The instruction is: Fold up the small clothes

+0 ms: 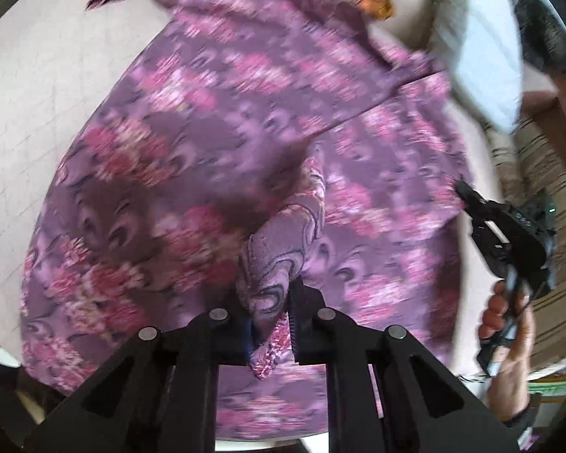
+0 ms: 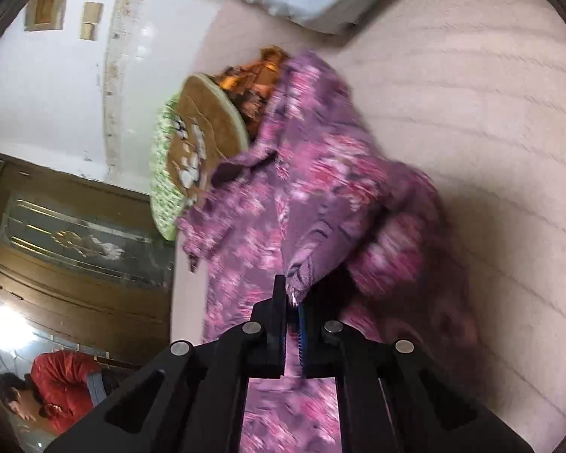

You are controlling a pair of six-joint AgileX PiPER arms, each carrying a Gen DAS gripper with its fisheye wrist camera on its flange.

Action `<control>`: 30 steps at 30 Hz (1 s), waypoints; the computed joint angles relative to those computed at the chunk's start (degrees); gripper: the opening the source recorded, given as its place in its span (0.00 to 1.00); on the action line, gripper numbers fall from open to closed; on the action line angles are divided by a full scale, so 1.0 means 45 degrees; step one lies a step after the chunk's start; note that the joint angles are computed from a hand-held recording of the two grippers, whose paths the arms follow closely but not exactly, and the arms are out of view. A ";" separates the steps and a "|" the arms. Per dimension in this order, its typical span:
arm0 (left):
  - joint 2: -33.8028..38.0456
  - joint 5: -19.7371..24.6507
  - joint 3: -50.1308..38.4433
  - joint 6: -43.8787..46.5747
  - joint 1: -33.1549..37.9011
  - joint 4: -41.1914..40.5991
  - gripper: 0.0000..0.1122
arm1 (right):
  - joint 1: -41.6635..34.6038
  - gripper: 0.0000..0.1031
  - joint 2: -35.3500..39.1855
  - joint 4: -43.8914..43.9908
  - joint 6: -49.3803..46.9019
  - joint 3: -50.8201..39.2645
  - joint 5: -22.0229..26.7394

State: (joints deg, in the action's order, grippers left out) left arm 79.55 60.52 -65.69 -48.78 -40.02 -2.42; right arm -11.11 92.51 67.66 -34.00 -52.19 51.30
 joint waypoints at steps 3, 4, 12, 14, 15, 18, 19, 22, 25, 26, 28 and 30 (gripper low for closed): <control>0.0026 -0.0223 0.0592 0.0592 0.0592 -0.0993 0.11 | -0.0070 0.09 0.0272 -0.1154 0.0662 0.0004 0.0088; -0.0220 -0.0219 0.0637 0.0759 0.0575 -0.0971 0.13 | -0.0297 0.10 0.0015 -0.0963 0.0585 0.0169 0.0293; -0.1599 -0.0246 -0.0045 0.1687 -0.0147 -0.0271 0.35 | -0.1043 0.43 -0.0648 -0.1124 0.0327 -0.1947 -0.0407; -0.1181 -0.0493 -0.0495 0.1156 -0.0445 0.0342 0.41 | -0.0498 0.43 0.0634 -0.2112 0.1230 -0.3272 -0.0846; -0.0863 -0.0672 -0.0665 0.1200 -0.0427 0.0350 0.42 | -0.0169 0.43 0.1169 -0.2703 0.1850 -0.3800 -0.1175; -0.0114 -0.0440 -0.1299 0.1796 -0.0044 -0.0144 0.42 | 0.0622 0.42 0.2946 -0.3659 0.2885 -0.5438 -0.1643; 0.0164 -0.0570 -0.1545 0.1818 -0.0085 0.0015 0.42 | 0.0878 0.19 0.3408 -0.4285 0.3119 -0.6106 -0.1401; 0.0697 -0.0176 -0.2115 0.1202 -0.0582 0.1662 0.50 | 0.1890 0.08 0.3671 -0.7967 0.4748 -0.6939 -0.2036; 0.1923 0.0302 -0.2355 0.1702 -0.0510 0.2340 0.50 | 0.2197 0.12 0.3433 -0.9761 0.6249 -0.7391 -0.2262; 0.2110 0.0162 -0.2271 0.2097 -0.0247 0.1913 0.50 | 0.2213 0.15 0.3081 -0.9436 0.6023 -0.7014 -0.3070; 0.2322 -0.0284 -0.2028 0.2512 0.0295 0.1207 0.50 | 0.1956 0.16 0.2746 -0.7328 0.4929 -0.7441 -0.3166; 0.2311 -0.0887 -0.1788 0.2885 0.0795 0.0482 0.50 | 0.1755 0.23 0.4008 -0.4782 0.3577 -0.9420 -0.1225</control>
State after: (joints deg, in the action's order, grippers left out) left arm 89.95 56.53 -73.74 -35.80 -36.44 -0.25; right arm -3.21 110.55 46.14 -17.91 -94.58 45.79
